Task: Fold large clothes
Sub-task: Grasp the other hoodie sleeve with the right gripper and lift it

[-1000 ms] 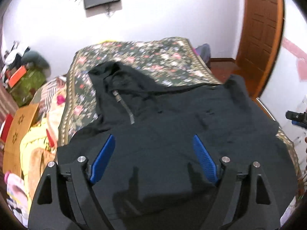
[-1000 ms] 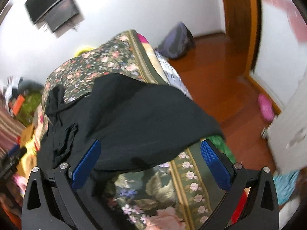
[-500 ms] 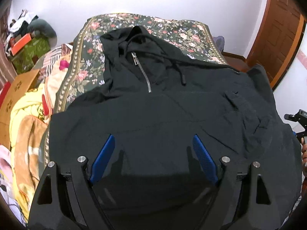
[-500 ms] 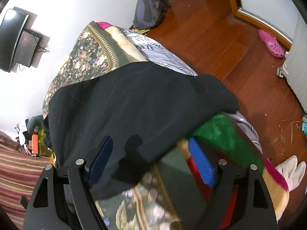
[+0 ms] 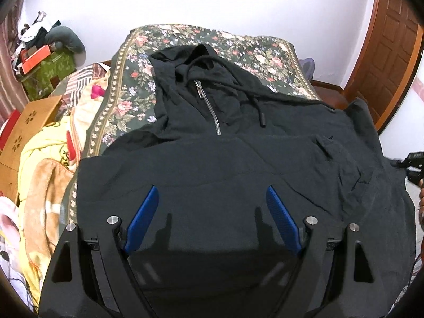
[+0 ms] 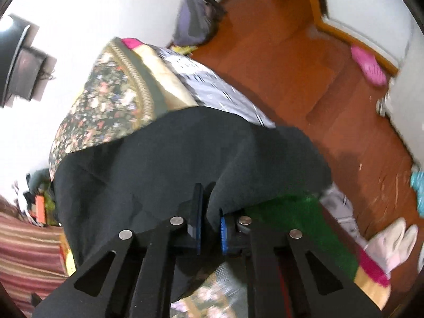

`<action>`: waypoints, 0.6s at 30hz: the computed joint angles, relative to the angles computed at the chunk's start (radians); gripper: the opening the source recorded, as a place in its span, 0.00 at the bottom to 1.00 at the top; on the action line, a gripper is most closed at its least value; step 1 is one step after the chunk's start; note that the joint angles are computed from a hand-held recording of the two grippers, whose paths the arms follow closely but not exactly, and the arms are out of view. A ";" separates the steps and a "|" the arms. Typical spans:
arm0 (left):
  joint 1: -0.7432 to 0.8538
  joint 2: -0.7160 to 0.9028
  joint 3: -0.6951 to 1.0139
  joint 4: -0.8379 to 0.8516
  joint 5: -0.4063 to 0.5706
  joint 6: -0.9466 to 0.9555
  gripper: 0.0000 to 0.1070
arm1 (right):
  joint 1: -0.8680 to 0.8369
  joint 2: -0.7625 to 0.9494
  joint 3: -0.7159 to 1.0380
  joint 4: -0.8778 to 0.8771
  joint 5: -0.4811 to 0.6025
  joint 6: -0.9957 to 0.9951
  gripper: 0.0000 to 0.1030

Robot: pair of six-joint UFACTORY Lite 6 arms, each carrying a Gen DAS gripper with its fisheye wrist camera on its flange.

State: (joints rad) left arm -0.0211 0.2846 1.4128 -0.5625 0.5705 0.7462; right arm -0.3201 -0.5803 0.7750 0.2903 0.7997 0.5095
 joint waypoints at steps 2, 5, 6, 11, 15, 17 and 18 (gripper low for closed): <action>0.014 -0.013 0.001 -0.016 0.004 0.021 0.77 | 0.073 -0.001 0.097 -0.111 0.023 0.100 0.07; 0.030 -0.041 -0.011 -0.037 -0.002 0.052 0.77 | 0.206 0.032 0.297 -0.232 0.049 0.206 0.06; 0.037 -0.048 -0.014 -0.047 0.000 0.065 0.77 | 0.256 0.051 0.352 -0.277 0.056 0.245 0.06; 0.070 -0.083 -0.034 -0.107 0.020 0.129 0.77 | 0.632 0.256 0.725 -0.573 0.126 0.435 0.06; 0.096 -0.119 -0.063 -0.145 0.025 0.189 0.77 | 0.825 0.413 0.881 -0.648 0.127 0.472 0.06; 0.111 -0.139 -0.082 -0.160 0.022 0.224 0.77 | 0.896 0.489 0.926 -0.666 0.108 0.481 0.06; 0.120 -0.145 -0.088 -0.169 0.026 0.241 0.77 | 0.918 0.524 0.937 -0.670 0.092 0.485 0.06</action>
State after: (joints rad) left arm 0.0991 0.1401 1.3251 -0.7313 0.5970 0.9871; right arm 0.5981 -0.0567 1.7119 -0.3798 0.8918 0.9948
